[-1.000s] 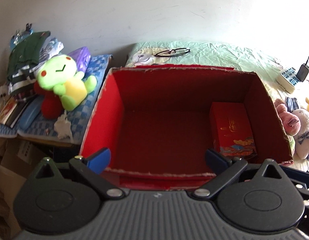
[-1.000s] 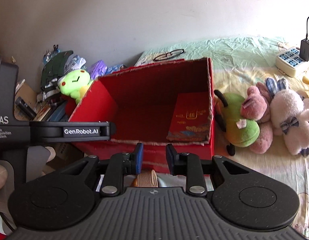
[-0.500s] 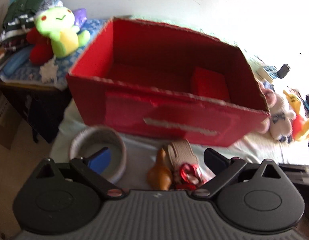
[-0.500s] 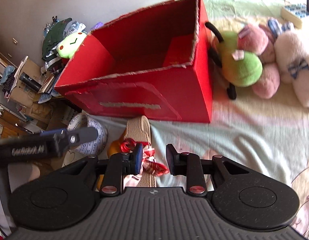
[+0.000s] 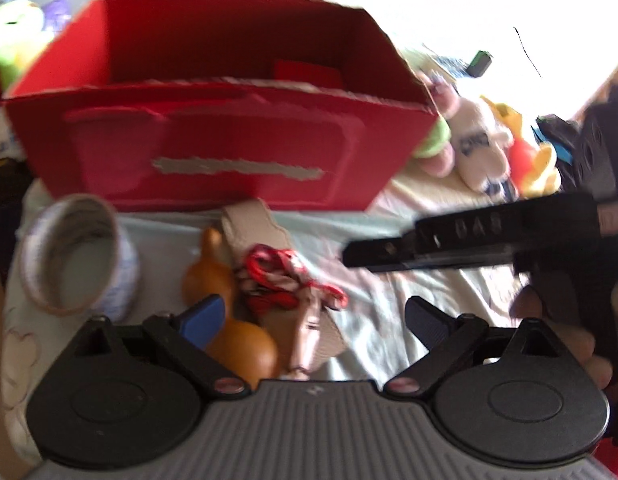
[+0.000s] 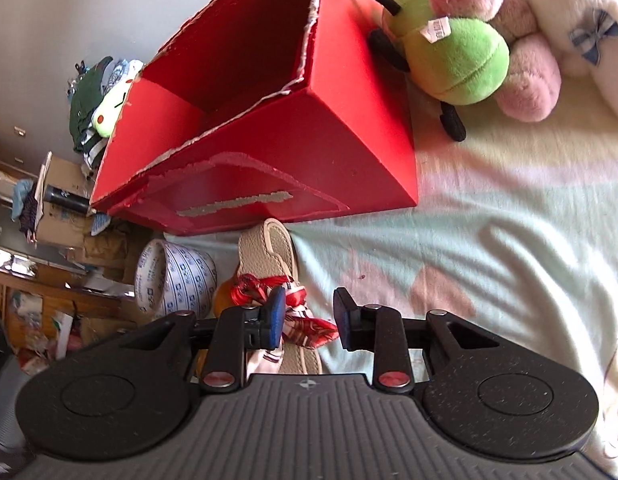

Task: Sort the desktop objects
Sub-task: 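Move the right gripper to the beige strap with red ribbon and grasp it, then lift the beige strap off the sheet with the right gripper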

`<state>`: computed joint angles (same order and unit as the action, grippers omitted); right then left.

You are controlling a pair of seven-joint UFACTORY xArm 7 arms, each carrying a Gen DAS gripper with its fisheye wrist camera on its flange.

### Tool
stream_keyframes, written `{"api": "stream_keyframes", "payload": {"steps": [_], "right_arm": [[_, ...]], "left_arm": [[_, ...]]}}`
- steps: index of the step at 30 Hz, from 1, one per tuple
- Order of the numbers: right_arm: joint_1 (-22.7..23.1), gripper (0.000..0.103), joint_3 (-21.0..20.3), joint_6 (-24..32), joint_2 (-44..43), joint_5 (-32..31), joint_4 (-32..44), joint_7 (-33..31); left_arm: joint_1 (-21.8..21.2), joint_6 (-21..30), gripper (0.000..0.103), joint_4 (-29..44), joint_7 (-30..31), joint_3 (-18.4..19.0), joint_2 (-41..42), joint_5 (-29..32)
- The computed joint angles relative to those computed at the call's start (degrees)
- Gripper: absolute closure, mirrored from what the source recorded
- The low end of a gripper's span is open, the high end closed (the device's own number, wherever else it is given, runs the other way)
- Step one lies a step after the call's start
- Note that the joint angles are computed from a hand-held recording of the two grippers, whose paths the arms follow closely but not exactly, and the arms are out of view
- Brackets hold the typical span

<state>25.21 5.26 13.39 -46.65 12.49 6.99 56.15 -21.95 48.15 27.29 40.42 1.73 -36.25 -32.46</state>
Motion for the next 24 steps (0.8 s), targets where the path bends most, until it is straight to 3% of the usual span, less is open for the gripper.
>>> {"api": "stream_keyframes", "payload": {"steps": [13,24], "right_arm": [[3.8,0.071,-3.2,-4.0,7.9,2.5,2.6,-3.1],[9.4,0.064,-7.5,-9.6,14.4,7.3,3.6,-5.5]], "left_arm": [[1.3,4.1,0.009,5.0,4.9,1.0,9.9,-4.9],[3.9,3.9,0.012,5.1,12.5,-0.2,12.7,-11.1]]}}
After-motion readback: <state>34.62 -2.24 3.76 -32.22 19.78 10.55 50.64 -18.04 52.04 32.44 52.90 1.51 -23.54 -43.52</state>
